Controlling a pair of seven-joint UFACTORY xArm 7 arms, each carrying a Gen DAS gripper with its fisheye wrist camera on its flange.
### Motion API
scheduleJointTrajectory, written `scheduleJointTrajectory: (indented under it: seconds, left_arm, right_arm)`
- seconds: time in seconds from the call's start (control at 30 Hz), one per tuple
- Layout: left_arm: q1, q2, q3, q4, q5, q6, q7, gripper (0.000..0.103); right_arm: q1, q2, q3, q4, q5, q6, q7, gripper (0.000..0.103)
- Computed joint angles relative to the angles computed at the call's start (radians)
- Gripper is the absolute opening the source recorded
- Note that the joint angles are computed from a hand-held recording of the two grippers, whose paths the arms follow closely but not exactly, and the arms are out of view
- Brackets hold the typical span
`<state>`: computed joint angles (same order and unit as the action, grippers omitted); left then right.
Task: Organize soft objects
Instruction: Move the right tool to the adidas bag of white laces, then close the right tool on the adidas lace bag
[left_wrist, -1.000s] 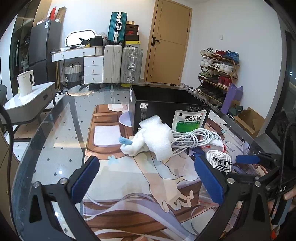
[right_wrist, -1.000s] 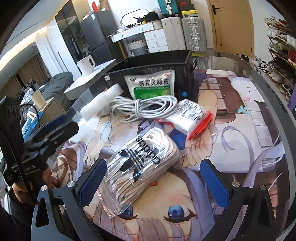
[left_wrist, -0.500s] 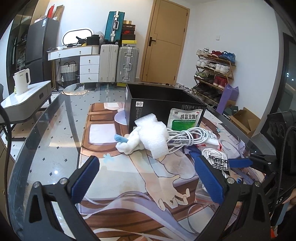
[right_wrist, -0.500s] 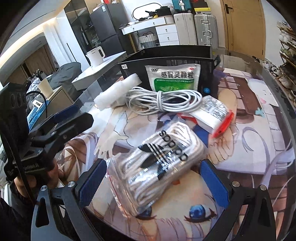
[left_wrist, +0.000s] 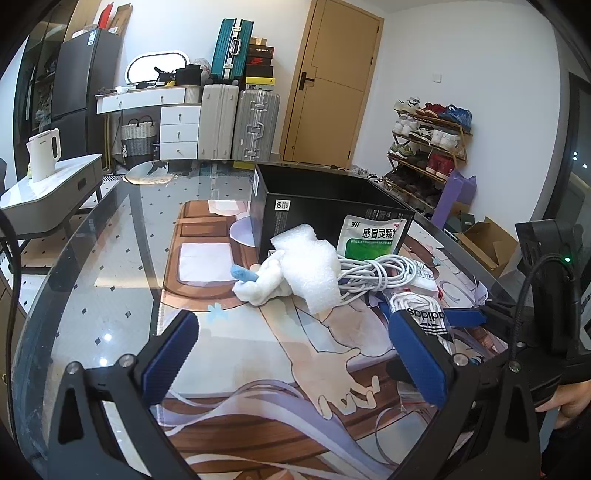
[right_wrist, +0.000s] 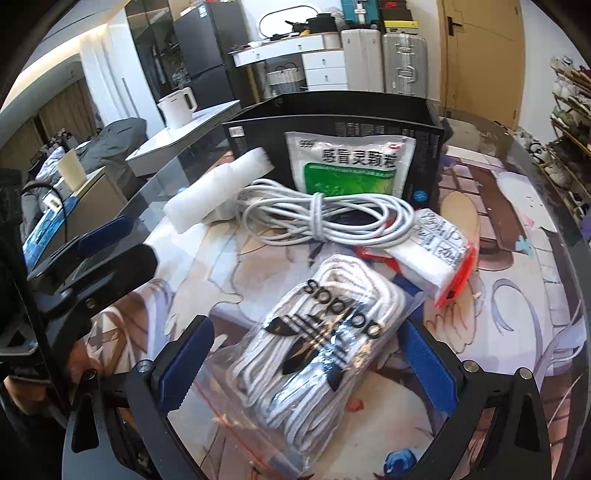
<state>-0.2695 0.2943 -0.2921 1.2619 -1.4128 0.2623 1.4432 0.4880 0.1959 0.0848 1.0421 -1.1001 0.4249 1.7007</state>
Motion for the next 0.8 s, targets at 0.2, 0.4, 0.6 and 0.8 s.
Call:
scheduleJointTrajectory:
  seconds: [0.2, 0.4, 0.6, 0.8]
  left_arm:
    - [-0.003, -0.001, -0.002, -0.004, 0.000, -0.009, 0.003, 0.103]
    - [-0.004, -0.001, -0.001, -0.004, 0.003, -0.007, 0.002, 0.103]
    - [-0.003, -0.001, -0.002, -0.004, 0.006, -0.008, -0.002, 0.103]
    - [-0.005, 0.003, -0.004, -0.002, 0.010, -0.016, -0.002, 0.103]
  right_arm:
    - [-0.003, -0.014, -0.001, -0.020, -0.005, 0.015, -0.005, 0.102]
    - [-0.029, -0.063, 0.011, -0.087, -0.027, 0.011, 0.011, 0.102]
    - [-0.063, -0.104, 0.033, -0.140, -0.040, 0.006, 0.015, 0.102]
    - [-0.080, -0.114, 0.047, -0.155, -0.043, 0.007, 0.013, 0.102]
